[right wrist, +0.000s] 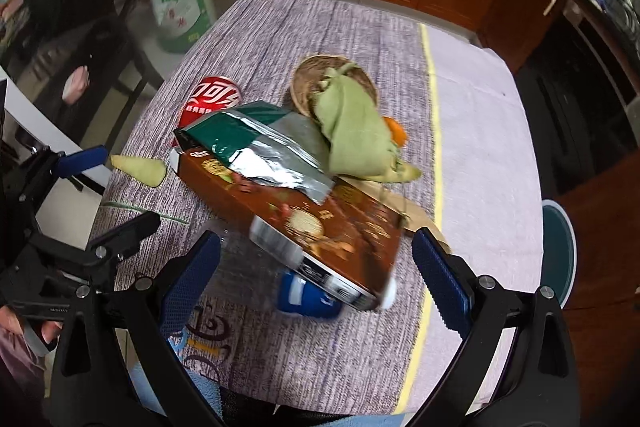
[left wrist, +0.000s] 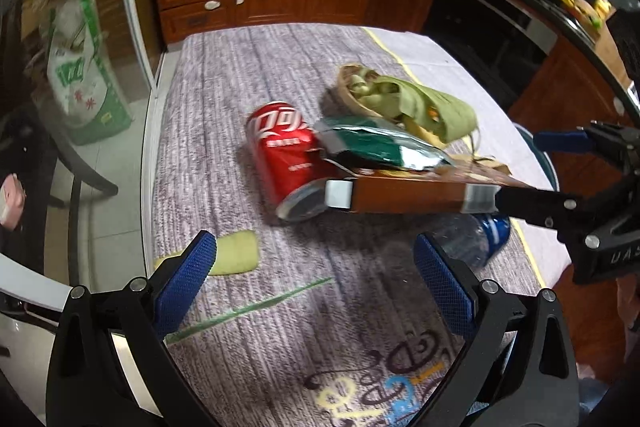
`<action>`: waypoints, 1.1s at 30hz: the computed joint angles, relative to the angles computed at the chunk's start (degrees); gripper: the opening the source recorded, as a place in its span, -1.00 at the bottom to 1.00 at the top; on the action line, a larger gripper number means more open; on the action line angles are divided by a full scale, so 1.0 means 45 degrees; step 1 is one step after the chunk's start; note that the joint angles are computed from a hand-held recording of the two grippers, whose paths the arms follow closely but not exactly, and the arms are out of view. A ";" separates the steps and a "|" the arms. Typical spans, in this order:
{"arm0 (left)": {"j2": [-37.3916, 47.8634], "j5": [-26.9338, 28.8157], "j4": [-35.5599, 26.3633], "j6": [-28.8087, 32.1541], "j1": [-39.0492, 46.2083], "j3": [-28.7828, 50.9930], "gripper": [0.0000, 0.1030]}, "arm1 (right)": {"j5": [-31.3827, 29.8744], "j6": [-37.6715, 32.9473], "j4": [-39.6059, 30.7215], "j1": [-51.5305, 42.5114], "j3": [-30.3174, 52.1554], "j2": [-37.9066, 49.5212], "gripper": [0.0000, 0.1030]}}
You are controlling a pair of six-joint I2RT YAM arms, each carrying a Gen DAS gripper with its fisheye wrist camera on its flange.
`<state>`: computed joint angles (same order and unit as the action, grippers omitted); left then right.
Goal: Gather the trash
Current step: 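Grasp the brown snack box with the right gripper and lift it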
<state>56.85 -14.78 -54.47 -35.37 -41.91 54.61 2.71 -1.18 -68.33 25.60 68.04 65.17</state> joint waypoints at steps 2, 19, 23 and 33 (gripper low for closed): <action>0.0003 0.0267 0.0184 0.0455 0.0449 -0.0118 0.92 | -0.0032 0.0130 0.0040 0.0115 0.0103 0.0207 0.79; -0.0628 0.1621 0.0944 0.1297 0.2411 -0.1605 0.92 | 0.1176 0.0409 0.0761 0.1836 -0.0413 0.1996 0.79; -0.0662 0.1968 0.1118 0.1300 0.2646 -0.1695 0.92 | 0.1366 0.0341 0.1182 0.1703 -0.0468 0.2256 0.79; -0.0065 0.1997 0.1466 0.1031 0.2054 -0.1463 0.92 | 0.1482 -0.0090 0.1740 0.1339 -0.0829 0.1922 -0.19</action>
<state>56.56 -5.79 -47.87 -30.73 -32.66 48.03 9.38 -1.58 -60.50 31.63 64.31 73.82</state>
